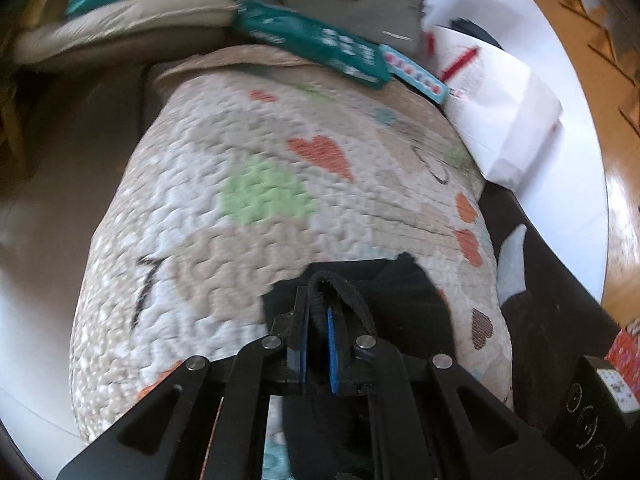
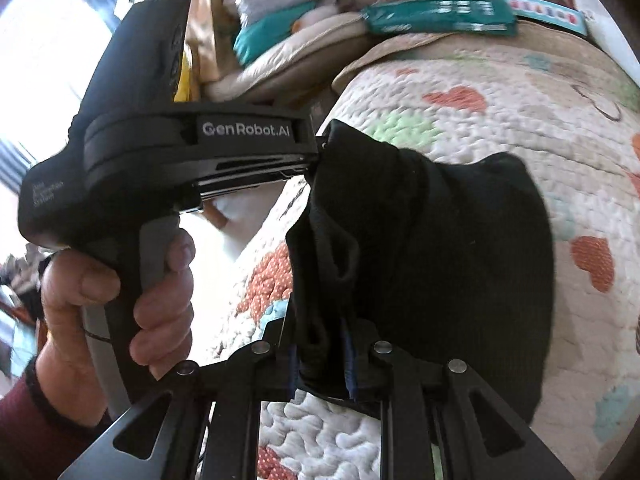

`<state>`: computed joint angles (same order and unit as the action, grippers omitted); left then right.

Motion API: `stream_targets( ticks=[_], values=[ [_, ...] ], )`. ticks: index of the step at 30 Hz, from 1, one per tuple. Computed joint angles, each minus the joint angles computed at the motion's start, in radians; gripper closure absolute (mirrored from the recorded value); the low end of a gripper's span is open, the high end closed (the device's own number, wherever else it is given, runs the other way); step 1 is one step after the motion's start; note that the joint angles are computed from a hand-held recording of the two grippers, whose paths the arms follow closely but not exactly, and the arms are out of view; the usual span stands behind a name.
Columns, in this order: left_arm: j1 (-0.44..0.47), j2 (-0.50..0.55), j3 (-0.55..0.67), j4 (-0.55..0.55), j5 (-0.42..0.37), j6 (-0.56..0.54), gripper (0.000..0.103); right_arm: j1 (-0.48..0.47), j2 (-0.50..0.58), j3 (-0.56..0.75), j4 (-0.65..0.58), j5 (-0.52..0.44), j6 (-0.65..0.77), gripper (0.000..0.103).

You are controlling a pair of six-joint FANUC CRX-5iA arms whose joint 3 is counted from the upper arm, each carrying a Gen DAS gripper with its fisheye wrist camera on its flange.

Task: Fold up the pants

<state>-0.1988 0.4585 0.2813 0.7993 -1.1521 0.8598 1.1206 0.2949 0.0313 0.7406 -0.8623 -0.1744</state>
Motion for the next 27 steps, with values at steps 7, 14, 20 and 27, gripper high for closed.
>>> stream_targets(
  ticks=[7,14,20,27],
  values=[
    [0.040,0.038,0.035,-0.023,-0.038,0.131,0.065,0.027,0.049,0.065,-0.003,-0.040,0.124,0.044],
    [0.050,-0.060,-0.021,-0.143,0.061,0.166,0.061,0.106,-0.050,-0.020,0.033,-0.046,0.148,0.038],
    [0.091,-0.153,-0.181,-0.083,0.109,0.269,0.061,0.135,-0.121,-0.088,0.077,-0.289,0.031,0.038],
    [0.043,-0.172,-0.213,-0.183,0.104,0.334,0.063,0.078,-0.166,-0.162,0.085,-0.265,-0.142,0.038]
  ],
)
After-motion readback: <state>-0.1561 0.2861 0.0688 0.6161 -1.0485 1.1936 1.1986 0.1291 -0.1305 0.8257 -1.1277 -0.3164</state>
